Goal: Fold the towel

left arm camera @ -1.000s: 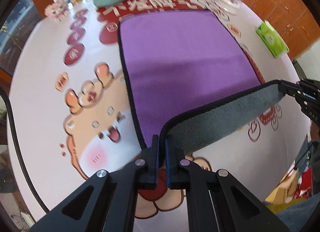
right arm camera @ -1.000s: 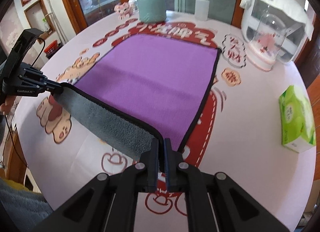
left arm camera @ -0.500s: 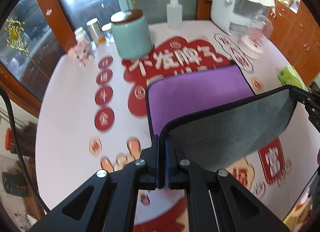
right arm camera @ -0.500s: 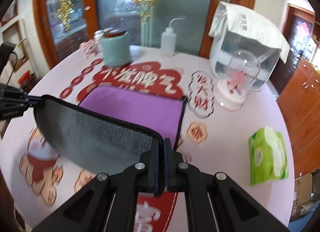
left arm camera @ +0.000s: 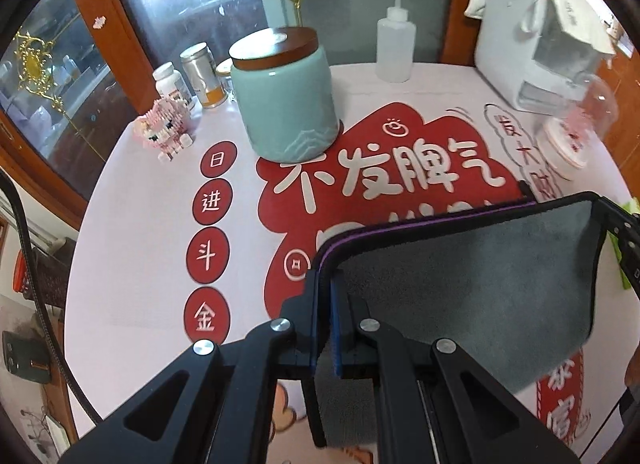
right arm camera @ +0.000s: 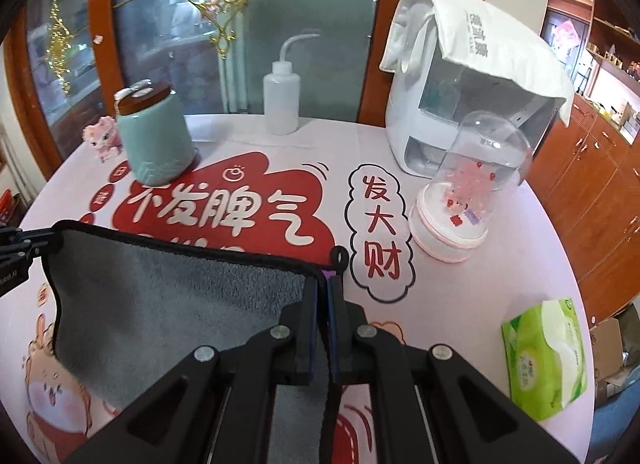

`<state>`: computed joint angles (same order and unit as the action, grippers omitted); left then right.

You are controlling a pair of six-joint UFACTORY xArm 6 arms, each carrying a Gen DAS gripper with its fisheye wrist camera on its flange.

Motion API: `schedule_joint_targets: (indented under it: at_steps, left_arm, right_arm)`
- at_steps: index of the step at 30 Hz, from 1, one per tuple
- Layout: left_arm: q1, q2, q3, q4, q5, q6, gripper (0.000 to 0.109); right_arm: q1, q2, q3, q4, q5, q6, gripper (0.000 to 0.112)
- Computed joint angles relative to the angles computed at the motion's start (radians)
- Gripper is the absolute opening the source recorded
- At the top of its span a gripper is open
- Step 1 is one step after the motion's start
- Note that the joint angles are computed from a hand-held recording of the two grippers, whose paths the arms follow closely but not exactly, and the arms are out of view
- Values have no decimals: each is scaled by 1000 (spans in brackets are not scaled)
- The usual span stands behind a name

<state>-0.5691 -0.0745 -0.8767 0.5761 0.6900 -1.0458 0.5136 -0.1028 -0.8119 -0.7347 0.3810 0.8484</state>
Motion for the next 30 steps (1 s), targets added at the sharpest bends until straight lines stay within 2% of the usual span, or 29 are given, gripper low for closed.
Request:
schedule_joint_targets:
  at_steps: [11,26,28,30]
  left_arm:
    - [41,157,-70,31,-56,-53,3]
    - [60,246,-120,13,-70,-50,6]
    - [56,252,-128,21,-55,-62,17]
    - [57,247,-123,10,-59,-65,58]
  right_arm:
    - [-10,165,-115,-73,28,102,5]
    - [-14,264,-178,-4,58,78,5]
    - [-11,266,-183,1,73,73,10]
    - [-7,262,-186,-6,86,80,18]
